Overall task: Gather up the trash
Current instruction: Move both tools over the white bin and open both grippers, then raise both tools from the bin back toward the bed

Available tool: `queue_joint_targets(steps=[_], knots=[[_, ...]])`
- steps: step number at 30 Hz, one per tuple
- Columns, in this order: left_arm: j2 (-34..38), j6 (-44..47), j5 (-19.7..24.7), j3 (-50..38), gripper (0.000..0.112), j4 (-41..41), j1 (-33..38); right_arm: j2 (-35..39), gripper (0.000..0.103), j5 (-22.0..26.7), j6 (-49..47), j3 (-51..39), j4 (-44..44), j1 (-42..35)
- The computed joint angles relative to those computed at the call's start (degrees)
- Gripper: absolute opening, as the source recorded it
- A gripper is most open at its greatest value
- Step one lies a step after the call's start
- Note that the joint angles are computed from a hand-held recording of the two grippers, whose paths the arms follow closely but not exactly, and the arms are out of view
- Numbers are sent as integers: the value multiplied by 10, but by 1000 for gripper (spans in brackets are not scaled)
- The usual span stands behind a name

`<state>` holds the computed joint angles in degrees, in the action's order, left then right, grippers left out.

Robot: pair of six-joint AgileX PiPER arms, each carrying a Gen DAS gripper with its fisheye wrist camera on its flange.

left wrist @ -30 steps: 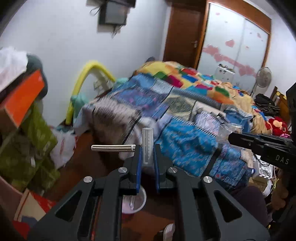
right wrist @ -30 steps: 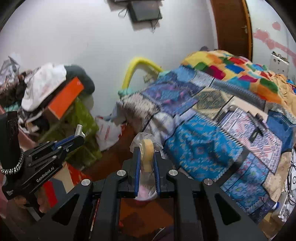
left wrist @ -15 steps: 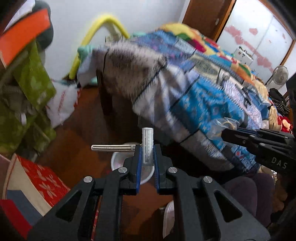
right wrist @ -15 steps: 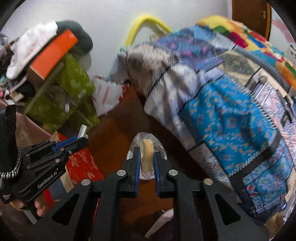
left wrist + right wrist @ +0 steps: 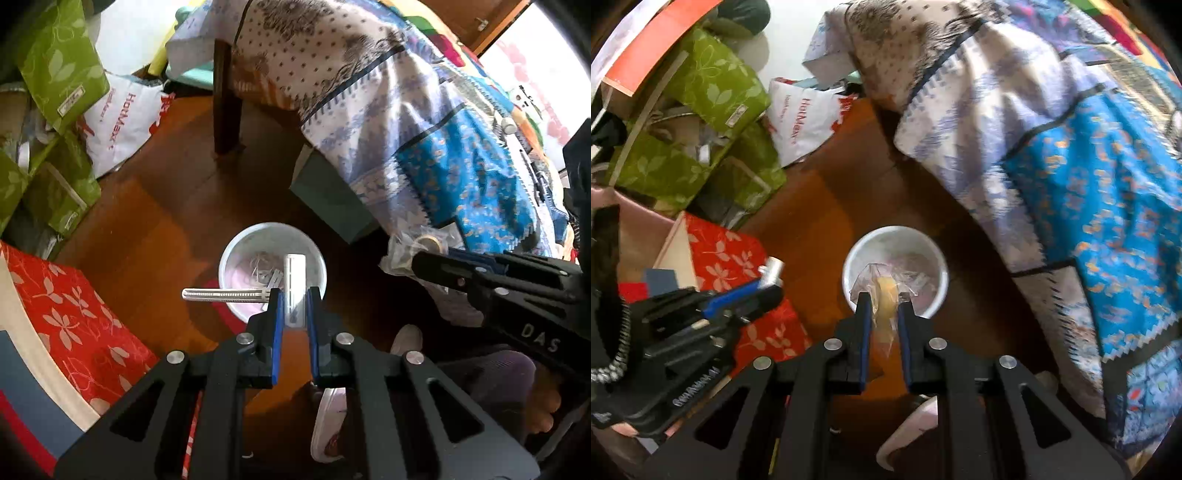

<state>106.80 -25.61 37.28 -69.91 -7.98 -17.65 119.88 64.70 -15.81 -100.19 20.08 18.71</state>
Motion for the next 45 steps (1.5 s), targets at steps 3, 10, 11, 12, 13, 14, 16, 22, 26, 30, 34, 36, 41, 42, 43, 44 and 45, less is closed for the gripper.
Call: queue_joint_targets(steps=[3, 10, 11, 12, 13, 14, 16, 22, 26, 30, 34, 36, 41, 42, 43, 44, 45], knots=[[18, 12, 6, -13, 11, -10, 6, 30, 30, 30, 0, -41, 9, 0], [58, 28, 28, -62, 11, -21, 8, 37, 42, 24, 10, -56, -6, -12], [67, 30, 30, -74, 11, -22, 6, 35, 42, 22, 13, -56, -11, -14], [74, 31, 35, -85, 11, -22, 5, 34, 42, 20, 14, -56, -15, -16], [83, 31, 40, -97, 11, -21, 3, 30, 42, 17, 14, -52, -18, -19], [92, 22, 49, -112, 11, -11, 0, 24, 42, 13, 14, -48, -23, -21], [108, 16, 68, -137, 11, -4, -4, 18, 42, 11, 14, -44, -33, -25], [107, -17, 92, -157, 24, 30, -20, -4, 42, 7, 8, -23, -35, -39], [80, -37, 99, -151, 24, 52, -31, -32, 42, -6, -4, 5, -37, -45], [40, -69, 101, -138, 24, 83, -48, -68, 42, -16, -17, 28, -32, -53], [-4, -100, 104, -131, 24, 117, -68, -116, 42, -33, -33, 59, -21, -64], [-25, -122, 110, -133, 24, 142, -82, -143, 42, -40, -44, 73, -12, -73], [-61, -176, 137, -164, 24, 214, -129, -219, 42, -61, -73, 114, 10, -101], [-66, -185, 144, -175, 24, 226, -140, -236, 42, -66, -81, 123, 16, -109], [-69, -190, 149, -183, 24, 235, -149, -253, 42, -70, -89, 131, 22, -117], [-73, -196, 155, -194, 24, 246, -159, -264, 42, -71, -96, 133, 27, -125], [-74, -203, 163, -208, 24, 258, -170, -277, 42, -73, -101, 137, 32, -131]])
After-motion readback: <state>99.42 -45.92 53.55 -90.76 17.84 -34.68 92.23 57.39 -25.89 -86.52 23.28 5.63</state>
